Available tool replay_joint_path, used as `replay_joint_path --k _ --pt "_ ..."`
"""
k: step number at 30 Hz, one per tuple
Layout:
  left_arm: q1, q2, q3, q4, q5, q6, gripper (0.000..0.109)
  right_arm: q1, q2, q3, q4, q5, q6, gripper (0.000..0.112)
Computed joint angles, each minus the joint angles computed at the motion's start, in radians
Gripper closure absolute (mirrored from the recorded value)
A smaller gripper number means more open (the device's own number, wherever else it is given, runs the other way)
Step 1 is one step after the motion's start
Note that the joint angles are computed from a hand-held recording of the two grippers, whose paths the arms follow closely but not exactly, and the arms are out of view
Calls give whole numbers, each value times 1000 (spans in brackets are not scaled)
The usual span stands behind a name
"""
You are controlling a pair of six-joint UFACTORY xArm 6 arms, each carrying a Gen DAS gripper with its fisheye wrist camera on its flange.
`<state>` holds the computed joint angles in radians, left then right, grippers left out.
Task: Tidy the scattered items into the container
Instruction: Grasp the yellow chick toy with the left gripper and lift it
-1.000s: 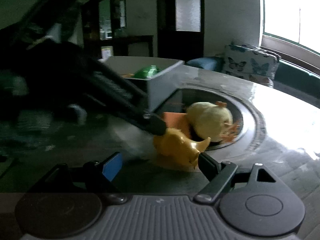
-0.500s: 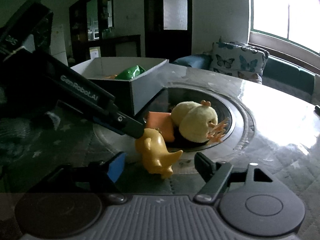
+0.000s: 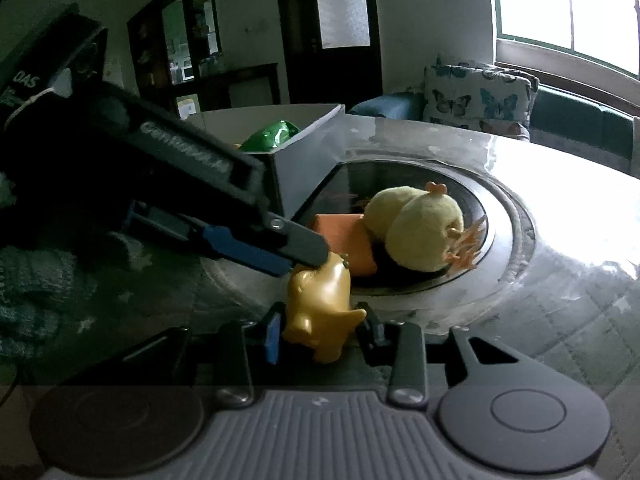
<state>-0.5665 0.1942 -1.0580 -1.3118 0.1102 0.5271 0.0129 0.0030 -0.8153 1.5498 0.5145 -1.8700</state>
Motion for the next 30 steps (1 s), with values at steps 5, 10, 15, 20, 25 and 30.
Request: replay_joint_path --k 5,10,15,20,25,30 --pt "-4 -4 12 78 -14 -106 72 30 -14 20 59 -46 -47 76" --pt "-1 1 12 105 -11 -169 68 36 -21 25 61 -52 -18 76" --pt "-9 4 29 227 -42 -345 68 38 -24 26 65 -36 32 76" --pt "-6 -29 53 161 -52 -298 68 42 -47 41 68 -23 57 76" --pt "-11 -99 100 140 -132 -266 68 69 -82 33 92 -15 28 77" --pt "34 -166 146 256 -182 -354 68 119 -73 -30 116 -5 7 76"
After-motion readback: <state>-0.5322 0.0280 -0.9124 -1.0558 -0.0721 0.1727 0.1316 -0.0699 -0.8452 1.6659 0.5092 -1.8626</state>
